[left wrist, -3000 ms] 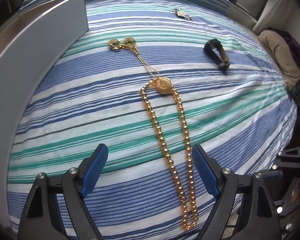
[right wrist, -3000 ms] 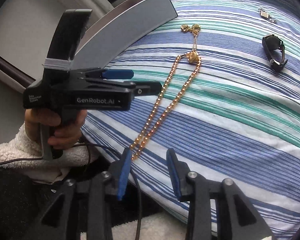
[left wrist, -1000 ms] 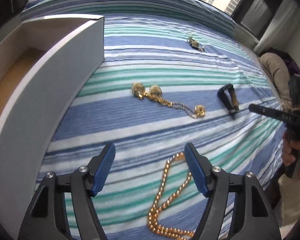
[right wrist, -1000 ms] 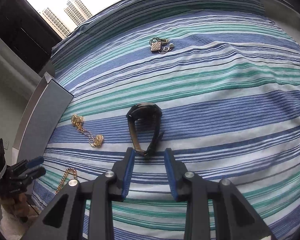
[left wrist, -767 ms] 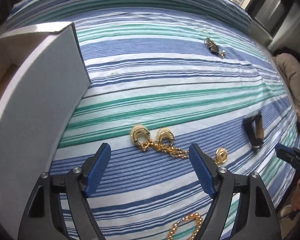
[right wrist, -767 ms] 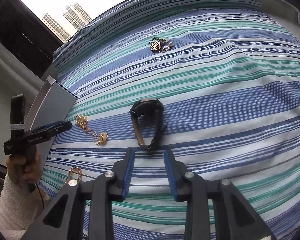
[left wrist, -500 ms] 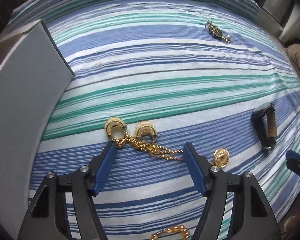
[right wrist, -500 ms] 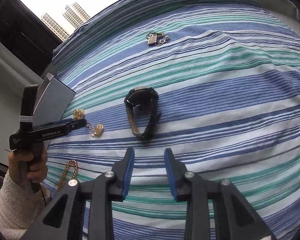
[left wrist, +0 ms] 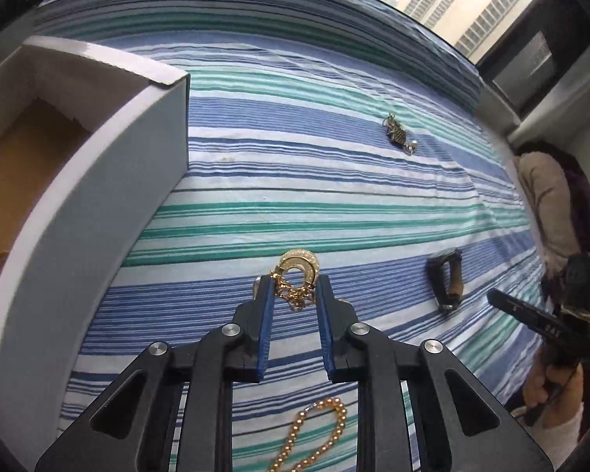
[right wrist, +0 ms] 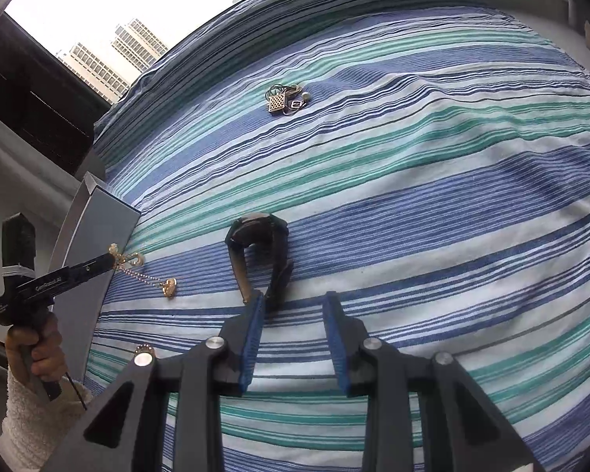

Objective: Organize jewelry
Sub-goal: 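Carry the gold earrings and black watch into the white box and open both tools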

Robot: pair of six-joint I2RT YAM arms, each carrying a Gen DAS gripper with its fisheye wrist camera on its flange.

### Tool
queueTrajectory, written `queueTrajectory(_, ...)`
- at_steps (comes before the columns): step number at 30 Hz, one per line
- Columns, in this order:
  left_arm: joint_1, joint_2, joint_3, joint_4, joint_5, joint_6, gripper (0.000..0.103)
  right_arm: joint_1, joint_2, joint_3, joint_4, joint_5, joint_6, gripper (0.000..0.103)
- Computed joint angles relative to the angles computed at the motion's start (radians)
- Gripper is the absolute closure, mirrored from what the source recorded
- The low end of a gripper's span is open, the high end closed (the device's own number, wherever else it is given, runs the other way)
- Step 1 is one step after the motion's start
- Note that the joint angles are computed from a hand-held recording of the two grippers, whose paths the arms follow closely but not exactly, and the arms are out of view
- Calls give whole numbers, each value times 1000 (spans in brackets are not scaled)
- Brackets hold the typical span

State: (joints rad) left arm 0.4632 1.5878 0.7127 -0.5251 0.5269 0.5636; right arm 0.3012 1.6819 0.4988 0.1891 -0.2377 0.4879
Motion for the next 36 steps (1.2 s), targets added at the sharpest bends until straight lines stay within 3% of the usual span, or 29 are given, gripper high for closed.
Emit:
queueTrajectory(7, 89, -145, -4, -137, 18, 99, 84, 51, 202, 255, -131, -2, -37, 71)
queueTrajectory(11, 161, -178, 24, -232, 52, 171, 84, 120, 315, 403, -254, 124, -64, 71)
queueTrajectory(13, 203, -185, 51, -290, 78, 214, 84, 139, 349, 441, -285, 174, -71, 81)
queueTrajectory(14, 228, -185, 71, -327, 93, 240, 84, 147, 356, 452, -298, 204, -75, 96)
queueTrajectory(21, 406, -180, 245, -575, 177, 412, 84, 191, 197, 418, -312, 212, -74, 97)
queueTrajectory(26, 530, -112, 437, -736, 225, 492, 84, 288, 105, 519, -387, 177, -65, 97)
queueTrajectory(31, 632, 21, 685, -827, 255, 506, 84, 401, 178, 791, -461, 117, -76, 97)
queueTrajectory(36, 656, 158, 857, -743, 245, 383, 84, 488, 424, 1233, -598, 54, -102, 97)
